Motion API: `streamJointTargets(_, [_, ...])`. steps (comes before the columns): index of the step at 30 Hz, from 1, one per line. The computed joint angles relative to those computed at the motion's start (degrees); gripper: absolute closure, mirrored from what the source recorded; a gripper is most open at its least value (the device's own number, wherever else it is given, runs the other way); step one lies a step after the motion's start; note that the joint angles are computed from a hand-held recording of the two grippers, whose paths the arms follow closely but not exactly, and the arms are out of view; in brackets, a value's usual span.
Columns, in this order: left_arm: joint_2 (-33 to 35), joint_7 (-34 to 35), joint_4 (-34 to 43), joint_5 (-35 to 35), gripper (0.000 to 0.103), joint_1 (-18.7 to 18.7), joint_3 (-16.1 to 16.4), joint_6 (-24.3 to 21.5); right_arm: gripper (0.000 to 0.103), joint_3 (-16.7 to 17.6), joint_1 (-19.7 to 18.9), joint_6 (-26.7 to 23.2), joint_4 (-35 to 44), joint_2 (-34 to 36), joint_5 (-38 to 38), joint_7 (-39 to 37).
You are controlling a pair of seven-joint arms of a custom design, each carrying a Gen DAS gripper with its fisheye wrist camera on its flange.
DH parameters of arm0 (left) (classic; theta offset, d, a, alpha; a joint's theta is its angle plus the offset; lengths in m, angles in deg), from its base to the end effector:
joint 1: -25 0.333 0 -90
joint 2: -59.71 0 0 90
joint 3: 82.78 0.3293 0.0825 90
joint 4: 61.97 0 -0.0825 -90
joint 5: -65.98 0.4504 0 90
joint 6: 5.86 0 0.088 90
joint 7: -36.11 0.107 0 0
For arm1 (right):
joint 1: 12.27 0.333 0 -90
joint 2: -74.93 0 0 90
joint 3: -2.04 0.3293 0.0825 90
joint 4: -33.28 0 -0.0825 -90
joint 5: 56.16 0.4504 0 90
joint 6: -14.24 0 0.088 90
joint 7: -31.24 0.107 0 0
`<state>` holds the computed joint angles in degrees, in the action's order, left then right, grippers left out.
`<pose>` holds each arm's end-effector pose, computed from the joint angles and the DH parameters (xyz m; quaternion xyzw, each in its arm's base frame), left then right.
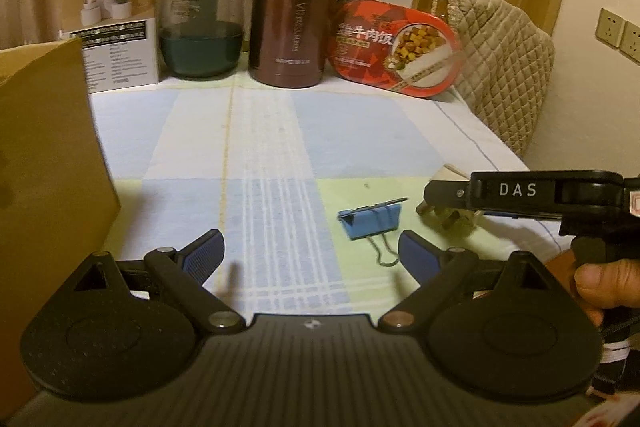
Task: Organize rigid objects
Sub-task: 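Grasp the blue binder clip with the left tool while the right tool holds the plug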
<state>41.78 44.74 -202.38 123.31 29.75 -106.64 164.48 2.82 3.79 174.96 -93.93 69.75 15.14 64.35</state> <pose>0.4775 -0.2320 0.4448 -0.6695 0.5943 -0.3444 0.2827 0.5839 0.1296 0.4435 -0.6948 0.5591 -0.0909 0.4431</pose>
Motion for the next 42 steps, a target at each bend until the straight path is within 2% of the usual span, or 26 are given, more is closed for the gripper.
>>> streamJointTargets(4, [2.61, -1.31, 1.9, 1.73, 0.015, 0.91, -0.61, 2.32, 0.058, 0.12, 0.05, 4.44, -1.0, -0.69, -3.08, 0.81])
streamJointTargets(6, [4.26, -3.8, 3.47, 4.73, 0.018, 1.49, -1.41, 1.89, 0.058, -0.22, 0.07, 5.59, -1.54, -0.99, -3.82, 1.77])
streamJointTargets(10, [7.69, -8.11, 6.34, 9.39, 0.025, -0.05, -0.7, 0.31, 0.058, -0.97, 0.13, 6.64, -2.17, -1.2, -4.71, 2.99])
streamJointTargets(13, [9.95, -14.87, 8.71, 15.14, 0.029, -1.07, -0.47, -1.29, 0.058, -1.19, 0.17, 6.63, -2.4, -0.99, -5.46, 3.8])
streamJointTargets(18, [12.81, -16.92, 11.68, 17.65, 0.041, -4.87, 1.22, -8.0, 0.058, -1.24, 0.12, 6.91, -2.71, -1.06, -8.05, 5.78])
streamJointTargets(19, [13.04, -17.27, 11.94, 17.85, 0.047, -5.59, 1.76, -8.85, 0.058, -1.31, 0.18, 7.03, -2.74, -1.06, -8.17, 5.75])
streamJointTargets(24, [13.09, -16.06, 12.17, 16.3, 0.06, -9.44, 4.72, -11.93, 0.058, -1.41, 0.46, 7.31, -2.83, -0.89, -9.22, 6.01])
streamJointTargets(26, [12.63, -15.07, 11.76, 15.51, 0.061, -11.15, 5.74, -13.68, 0.058, -1.39, 0.53, 7.47, -2.92, -0.88, -9.54, 6.03])
streamJointTargets(30, [11.1, -16.49, 10.11, 16.66, 0.068, -13.39, 7.53, -14.14, 0.058, -1.51, 0.66, 7.58, -3.04, -1.03, -9.37, 5.81])
streamJointTargets(37, [7.34, -14.45, 6.33, 16.41, 0.069, -13.87, 8.06, -11.96, 0.058, -1.68, 0.95, 6.94, -3.79, -2.09, -9.89, 5.83])
streamJointTargets(42, [2.78, -10.89, 2.29, 10.28, 0.069, -13.31, 7.05, -11.3, 0.058, -2.03, 1.84, 6.36, -5.31, -4.16, -10.73, 5.45])
